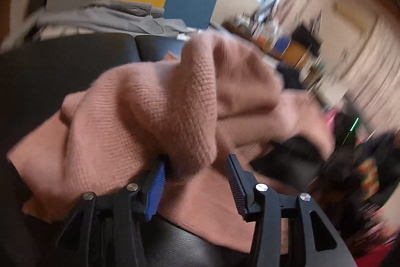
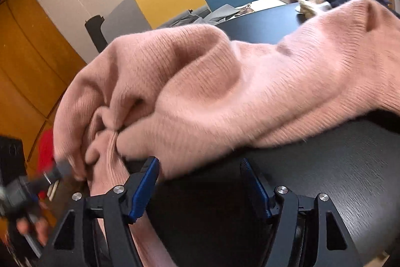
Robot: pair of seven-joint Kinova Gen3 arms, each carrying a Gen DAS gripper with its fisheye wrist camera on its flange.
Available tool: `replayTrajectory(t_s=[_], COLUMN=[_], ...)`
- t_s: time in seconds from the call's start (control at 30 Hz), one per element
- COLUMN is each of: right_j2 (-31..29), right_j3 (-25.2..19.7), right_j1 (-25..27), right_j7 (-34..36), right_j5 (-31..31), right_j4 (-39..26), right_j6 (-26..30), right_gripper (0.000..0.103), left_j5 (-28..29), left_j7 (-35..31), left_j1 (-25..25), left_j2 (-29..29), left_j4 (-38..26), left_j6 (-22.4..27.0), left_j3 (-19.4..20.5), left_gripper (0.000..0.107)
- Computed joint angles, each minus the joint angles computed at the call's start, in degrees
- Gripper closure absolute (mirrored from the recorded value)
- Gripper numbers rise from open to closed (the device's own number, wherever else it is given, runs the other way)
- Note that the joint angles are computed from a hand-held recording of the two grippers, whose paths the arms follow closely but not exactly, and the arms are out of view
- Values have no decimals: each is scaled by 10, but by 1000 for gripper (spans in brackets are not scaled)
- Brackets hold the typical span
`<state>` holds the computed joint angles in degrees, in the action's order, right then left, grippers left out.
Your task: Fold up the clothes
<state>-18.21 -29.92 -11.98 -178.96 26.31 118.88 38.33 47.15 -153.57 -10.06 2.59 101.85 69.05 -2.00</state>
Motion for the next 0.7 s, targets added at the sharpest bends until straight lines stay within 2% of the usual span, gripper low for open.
replayTrajectory(t_s=[0.1,0.13,0.17,0.2,0.23,0.3,0.33,0.4,0.47,0.53,0.63,0.7], right_j2=[7,8,12,17,16,1,5,8,20,33,45,46], right_j3=[55,67,69,66,52,2,-21,-34,-18,-22,-46,-31], right_j1=[-20,-21,-14,-7,7,49,67,74,49,41,46,29], right_j7=[-13,-2,18,34,41,39,36,29,30,5,-60,-70], right_j5=[4,-3,-9,-11,-4,31,55,73,81,104,160,171], right_j4=[20,23,22,16,10,-9,-24,-36,-44,-33,0,4], right_j6=[-70,-86,-93,-90,-82,-42,-19,16,45,48,31,30], right_gripper=[35,51,61,72,77,82,83,83,83,83,82,82], left_j5=[-29,-34,-35,-36,-39,-30,-25,8,41,49,18,-29], left_j7=[22,29,35,42,58,105,128,155,145,107,87,100], left_j1=[26,22,26,36,37,28,35,17,-22,-44,-28,14], left_j2=[-4,-2,-4,-6,-6,11,22,38,36,25,18,15], left_j4=[9,7,7,2,-5,-33,-53,-77,-75,-51,-24,-7], left_j6=[-68,-81,-103,-127,-150,-171,-174,-151,-113,-91,-50,-62], left_j3=[16,27,28,18,17,8,-10,-22,-9,7,17,14], left_gripper=[59,59,59,59,59,59,59,59,59,58,54,48])
